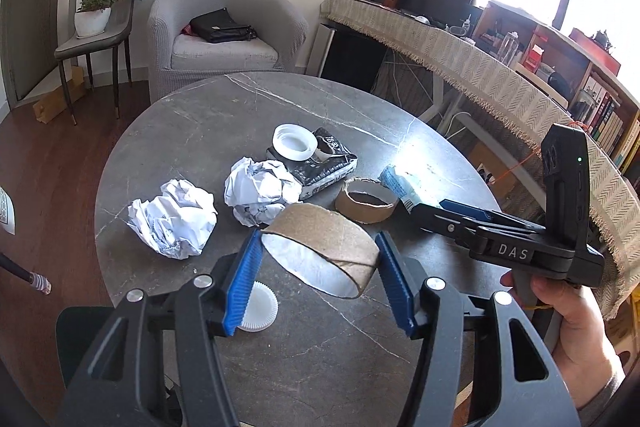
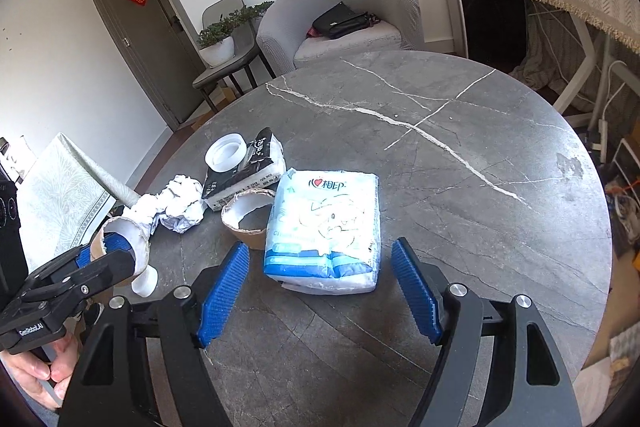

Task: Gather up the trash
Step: 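Grasp the cardboard tape roll with the left gripper while the right grasps the tissue pack, then carry the tape roll and tissue pack over the bin and release both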

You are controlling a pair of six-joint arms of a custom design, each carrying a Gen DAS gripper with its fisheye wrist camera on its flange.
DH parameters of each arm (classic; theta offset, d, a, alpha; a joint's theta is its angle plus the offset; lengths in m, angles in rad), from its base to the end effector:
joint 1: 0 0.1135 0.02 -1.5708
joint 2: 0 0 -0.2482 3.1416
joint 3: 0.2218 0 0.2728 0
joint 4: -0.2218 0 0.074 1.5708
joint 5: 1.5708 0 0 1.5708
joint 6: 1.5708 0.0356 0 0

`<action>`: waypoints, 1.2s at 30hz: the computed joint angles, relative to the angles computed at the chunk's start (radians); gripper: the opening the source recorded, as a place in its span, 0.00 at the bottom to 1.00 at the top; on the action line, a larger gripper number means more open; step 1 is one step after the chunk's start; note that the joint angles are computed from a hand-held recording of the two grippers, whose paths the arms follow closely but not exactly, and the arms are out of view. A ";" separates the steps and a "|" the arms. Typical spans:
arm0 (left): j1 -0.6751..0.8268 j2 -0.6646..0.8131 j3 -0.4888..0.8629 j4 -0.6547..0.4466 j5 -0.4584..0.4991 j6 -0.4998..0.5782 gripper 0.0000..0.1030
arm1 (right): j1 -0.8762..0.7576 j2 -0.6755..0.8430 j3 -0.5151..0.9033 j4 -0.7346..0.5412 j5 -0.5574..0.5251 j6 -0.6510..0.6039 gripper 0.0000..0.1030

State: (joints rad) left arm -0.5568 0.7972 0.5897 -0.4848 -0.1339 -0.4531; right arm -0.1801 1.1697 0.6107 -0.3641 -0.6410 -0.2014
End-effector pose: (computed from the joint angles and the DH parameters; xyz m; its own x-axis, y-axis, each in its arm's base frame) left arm 0.1753 -0.1035 0.2252 -0.6783 -0.0888 -0.7294 0.1553 0.9529 -0.2604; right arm 0.2423 -0.0225 0.1700 -0.7264 -0.0307 -0.6866 -0.3641 0.8645 0.3466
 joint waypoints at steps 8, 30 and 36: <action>0.022 -0.085 -0.007 -0.058 0.004 0.007 0.59 | 0.038 0.004 0.006 0.011 0.059 0.000 0.48; 0.324 -0.414 -0.011 -0.358 0.120 0.112 0.59 | 0.373 -0.259 0.011 -0.070 0.208 0.122 0.46; 0.597 -0.519 -0.038 -0.456 0.293 0.244 0.59 | 0.520 -0.265 0.025 -0.060 0.279 0.169 0.46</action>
State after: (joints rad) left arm 0.0402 0.2782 0.5522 -0.9410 0.1591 -0.2093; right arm 0.3396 0.9044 0.6360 -0.4243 -0.3619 -0.0325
